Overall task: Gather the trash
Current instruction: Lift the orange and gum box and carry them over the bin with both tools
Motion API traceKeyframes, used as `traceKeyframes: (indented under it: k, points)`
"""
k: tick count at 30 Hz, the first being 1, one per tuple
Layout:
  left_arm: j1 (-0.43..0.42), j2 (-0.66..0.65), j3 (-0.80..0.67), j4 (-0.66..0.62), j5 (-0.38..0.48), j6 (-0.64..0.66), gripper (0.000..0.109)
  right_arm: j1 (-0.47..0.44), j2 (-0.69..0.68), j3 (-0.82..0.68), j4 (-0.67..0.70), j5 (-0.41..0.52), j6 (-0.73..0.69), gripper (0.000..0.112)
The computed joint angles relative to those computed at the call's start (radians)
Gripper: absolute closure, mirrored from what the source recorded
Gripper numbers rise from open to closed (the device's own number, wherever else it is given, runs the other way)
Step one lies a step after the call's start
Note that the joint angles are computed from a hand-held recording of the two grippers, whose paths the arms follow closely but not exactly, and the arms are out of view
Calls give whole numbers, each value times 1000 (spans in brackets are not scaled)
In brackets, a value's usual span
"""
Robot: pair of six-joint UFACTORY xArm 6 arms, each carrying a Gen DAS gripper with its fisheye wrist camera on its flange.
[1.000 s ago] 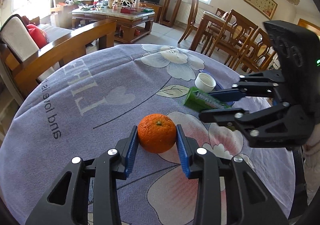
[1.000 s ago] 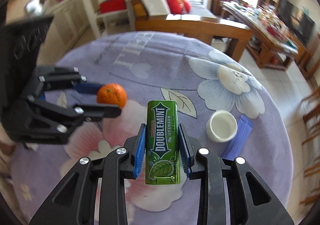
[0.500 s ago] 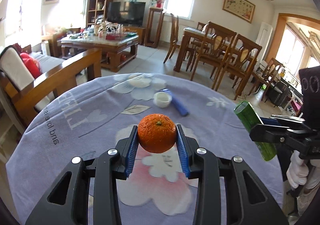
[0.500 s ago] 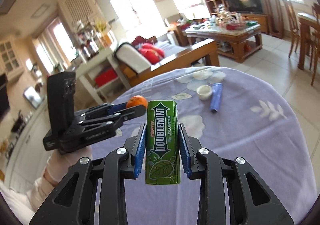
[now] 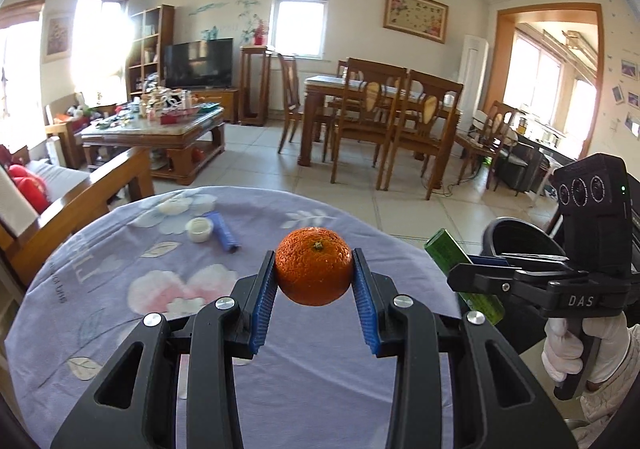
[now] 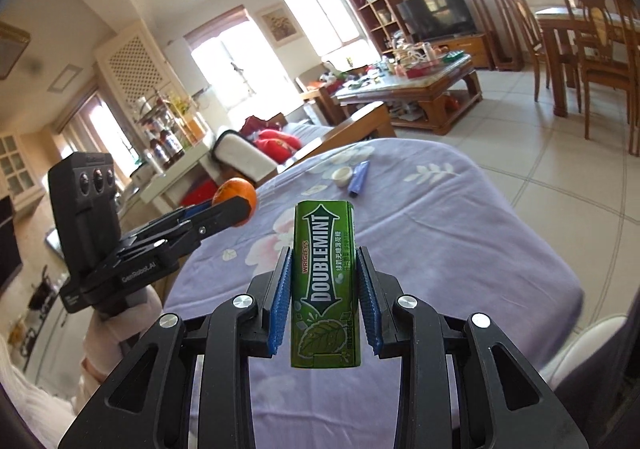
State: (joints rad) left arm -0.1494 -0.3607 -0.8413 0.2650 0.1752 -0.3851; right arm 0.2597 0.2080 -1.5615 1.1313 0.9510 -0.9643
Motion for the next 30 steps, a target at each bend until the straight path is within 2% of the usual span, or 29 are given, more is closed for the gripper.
traceKeyframes:
  k: [14,20,30]
  points:
    - [-187,180,-165,99,16,-77,72,-216,-138,202,76,11,-81,81]
    - [-261,278,-250,61,18,-21,72,-323,-175,264,105,13,-98,81]
    - [-362,428,-387,-98,26,158,72,-493,-185,320,127,26,-129,81]
